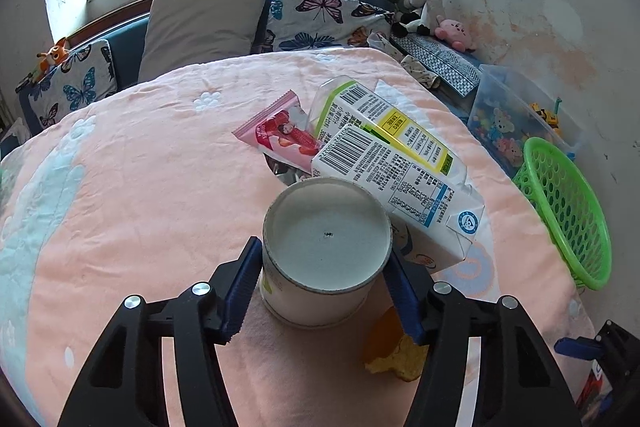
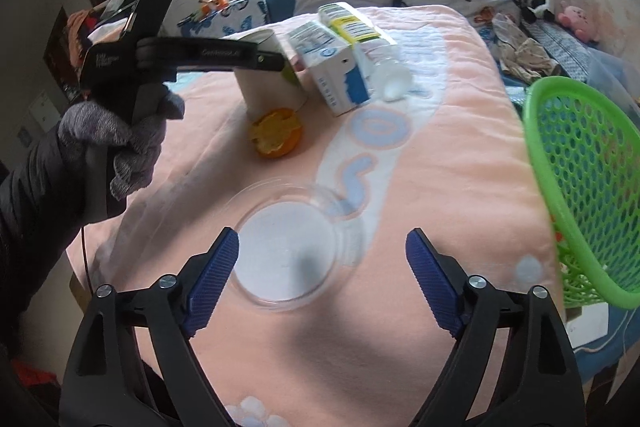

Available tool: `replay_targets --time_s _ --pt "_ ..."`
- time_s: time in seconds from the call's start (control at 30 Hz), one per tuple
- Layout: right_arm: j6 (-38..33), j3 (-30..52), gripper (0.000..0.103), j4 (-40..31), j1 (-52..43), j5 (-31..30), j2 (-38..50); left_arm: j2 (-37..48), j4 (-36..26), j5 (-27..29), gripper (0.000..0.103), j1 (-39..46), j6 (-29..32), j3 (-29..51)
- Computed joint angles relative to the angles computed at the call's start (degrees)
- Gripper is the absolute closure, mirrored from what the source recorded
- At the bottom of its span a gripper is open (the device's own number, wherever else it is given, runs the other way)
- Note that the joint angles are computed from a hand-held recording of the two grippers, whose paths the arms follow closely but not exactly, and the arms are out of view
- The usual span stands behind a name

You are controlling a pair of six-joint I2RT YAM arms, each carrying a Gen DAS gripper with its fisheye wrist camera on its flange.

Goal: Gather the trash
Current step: 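Grasp the white paper cup with the left tool while the right tool grasps the clear plastic plate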

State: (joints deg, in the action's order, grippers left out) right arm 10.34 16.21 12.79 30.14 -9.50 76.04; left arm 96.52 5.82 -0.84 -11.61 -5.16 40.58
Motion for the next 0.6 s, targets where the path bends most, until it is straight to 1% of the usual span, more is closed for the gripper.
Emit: replay_targets --time_s 0.13,0.3,0.6 --pt "0.61 1.18 0.011 1.82 3.28 0.93 3.48 -2.9 -0.87 0.09 0.045 0.67 0.21 -1.44" --pt "0.98 2.76 0.009 3.23 6.28 2.36 7.34 -7.85 -2.79 1.02 0.045 1.85 0.53 -3.25" --pt "0.16 5.92 0.007 4.13 7.82 4.22 13.34 -14.35 -5.35 1.81 0.045 2.42 1.46 -5.89"
